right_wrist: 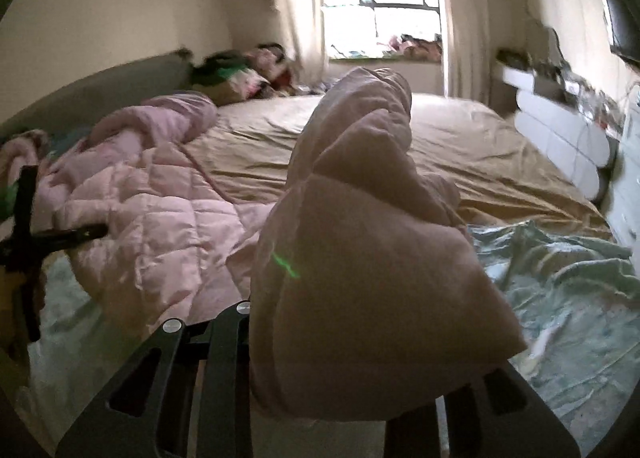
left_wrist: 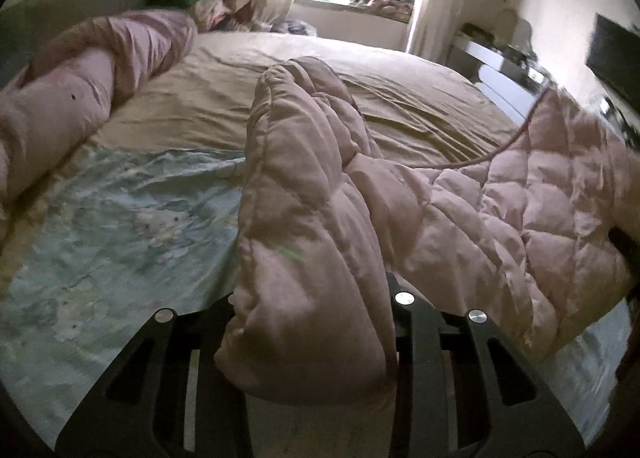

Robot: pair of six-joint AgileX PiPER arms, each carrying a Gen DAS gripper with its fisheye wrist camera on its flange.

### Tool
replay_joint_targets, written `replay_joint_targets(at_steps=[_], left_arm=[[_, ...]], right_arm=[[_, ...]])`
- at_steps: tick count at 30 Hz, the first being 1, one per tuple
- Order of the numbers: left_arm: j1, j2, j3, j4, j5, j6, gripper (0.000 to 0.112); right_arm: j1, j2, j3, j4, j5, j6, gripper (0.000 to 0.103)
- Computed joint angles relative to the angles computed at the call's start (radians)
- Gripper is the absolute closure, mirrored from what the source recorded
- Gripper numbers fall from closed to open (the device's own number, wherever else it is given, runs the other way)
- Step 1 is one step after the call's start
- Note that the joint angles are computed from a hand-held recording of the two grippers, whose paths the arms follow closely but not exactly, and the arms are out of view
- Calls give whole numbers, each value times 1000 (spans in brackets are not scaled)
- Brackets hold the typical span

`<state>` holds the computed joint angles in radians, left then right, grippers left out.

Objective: Fold large clothes
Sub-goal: 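Fold the lifted blanket side over onto the bundle with both tools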

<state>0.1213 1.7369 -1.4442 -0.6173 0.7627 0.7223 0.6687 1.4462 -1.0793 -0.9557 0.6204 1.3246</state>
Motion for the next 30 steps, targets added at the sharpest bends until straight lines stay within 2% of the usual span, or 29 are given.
replay_joint_targets(at_steps=[4,6,9,18,22,30], left_arm=[[64,-105,183,-86,-16,149,88],[78,-165,278,-108,-51,216,88],[95,-230,361,-141,-72,273,88],[123,-360,508,-149,-94,338,87],[120,-366,547,-131,-126,332,87],[89,-340,592,-87,-221,316,86]], right_arm=[[131,-101,134,-84,59,140,79],[189,-150,207,-117,91,223,79],[279,-206,279,-159,154,305,79],[431,-294,384,-118,275,468,79],[438,-298,413,-97,281,532,79],[379,-303,491,-72,223,636,78]])
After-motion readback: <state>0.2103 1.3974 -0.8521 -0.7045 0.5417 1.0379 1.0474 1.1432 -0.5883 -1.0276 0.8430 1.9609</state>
